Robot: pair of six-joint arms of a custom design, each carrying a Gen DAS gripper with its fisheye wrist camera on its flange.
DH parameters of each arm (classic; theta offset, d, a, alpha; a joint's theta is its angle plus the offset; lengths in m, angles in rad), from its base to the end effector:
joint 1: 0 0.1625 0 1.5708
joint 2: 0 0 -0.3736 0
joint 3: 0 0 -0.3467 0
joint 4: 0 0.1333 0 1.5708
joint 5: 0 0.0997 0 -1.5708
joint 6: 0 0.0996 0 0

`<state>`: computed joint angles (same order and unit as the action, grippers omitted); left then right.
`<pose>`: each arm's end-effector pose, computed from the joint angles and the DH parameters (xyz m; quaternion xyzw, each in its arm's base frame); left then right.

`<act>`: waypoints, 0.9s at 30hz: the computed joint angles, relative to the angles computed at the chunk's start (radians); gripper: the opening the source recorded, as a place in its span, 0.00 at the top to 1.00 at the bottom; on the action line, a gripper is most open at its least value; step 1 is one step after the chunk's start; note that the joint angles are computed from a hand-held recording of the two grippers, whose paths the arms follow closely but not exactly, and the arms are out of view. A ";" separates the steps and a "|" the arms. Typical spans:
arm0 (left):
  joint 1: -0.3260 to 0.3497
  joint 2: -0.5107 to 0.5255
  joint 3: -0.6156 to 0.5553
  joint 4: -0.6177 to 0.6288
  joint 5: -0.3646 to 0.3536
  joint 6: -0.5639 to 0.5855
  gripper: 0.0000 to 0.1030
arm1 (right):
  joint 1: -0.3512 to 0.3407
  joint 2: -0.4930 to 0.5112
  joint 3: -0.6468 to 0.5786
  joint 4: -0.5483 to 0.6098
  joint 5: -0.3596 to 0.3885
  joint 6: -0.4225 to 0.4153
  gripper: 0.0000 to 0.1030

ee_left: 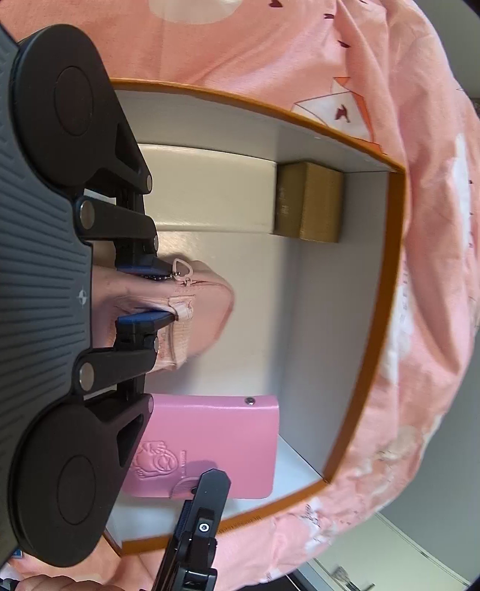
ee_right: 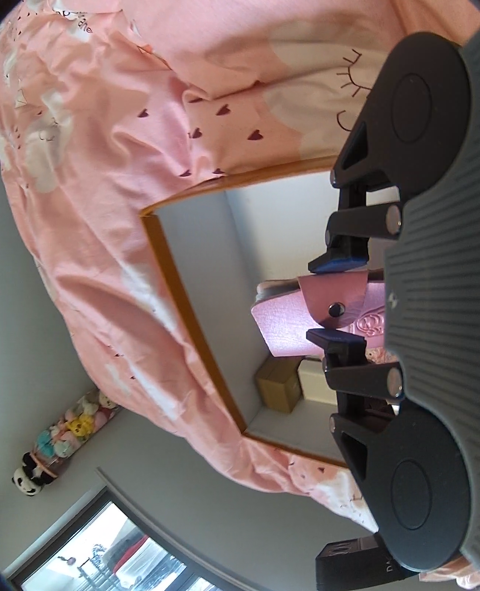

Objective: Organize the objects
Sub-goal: 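Carry the backpack into the orange box and open the left gripper while the right carries the wallet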

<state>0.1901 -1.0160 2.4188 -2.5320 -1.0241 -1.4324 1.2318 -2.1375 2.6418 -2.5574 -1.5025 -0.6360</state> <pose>-0.2680 -0.2400 0.0187 0.0348 0.9407 -0.2254 0.2511 0.0532 -0.2705 0.2684 0.1517 -0.9586 0.2264 0.0825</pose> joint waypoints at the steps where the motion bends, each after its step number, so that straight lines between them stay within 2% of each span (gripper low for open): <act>1: 0.007 0.004 -0.004 0.008 -0.009 0.006 0.76 | 0.002 0.013 0.004 -0.014 -0.005 0.001 0.67; 6: 0.027 0.011 -0.035 0.109 -0.041 0.015 0.73 | 0.003 0.061 0.013 -0.048 -0.013 0.010 0.67; 12: -0.002 -0.032 0.000 0.084 -0.035 0.012 0.70 | 0.003 0.114 0.004 -0.036 -0.020 0.058 0.67; 14: -0.023 -0.079 0.036 0.043 -0.018 -0.002 0.63 | -0.013 0.109 -0.006 0.009 0.002 0.081 0.67; 19: -0.080 -0.180 0.075 0.087 0.064 -0.112 0.61 | -0.018 0.121 -0.039 0.110 0.044 0.129 0.67; 22: -0.093 -0.193 0.073 0.120 0.091 -0.134 0.60 | 0.017 0.183 -0.042 0.100 0.010 0.197 0.67; 24: -0.107 -0.209 0.082 0.143 0.084 -0.154 0.60 | 0.040 0.222 -0.032 0.065 -0.016 0.225 0.67; 27: -0.076 -0.173 0.062 0.113 0.091 -0.130 0.60 | 0.074 0.278 -0.014 -0.009 -0.067 0.249 0.67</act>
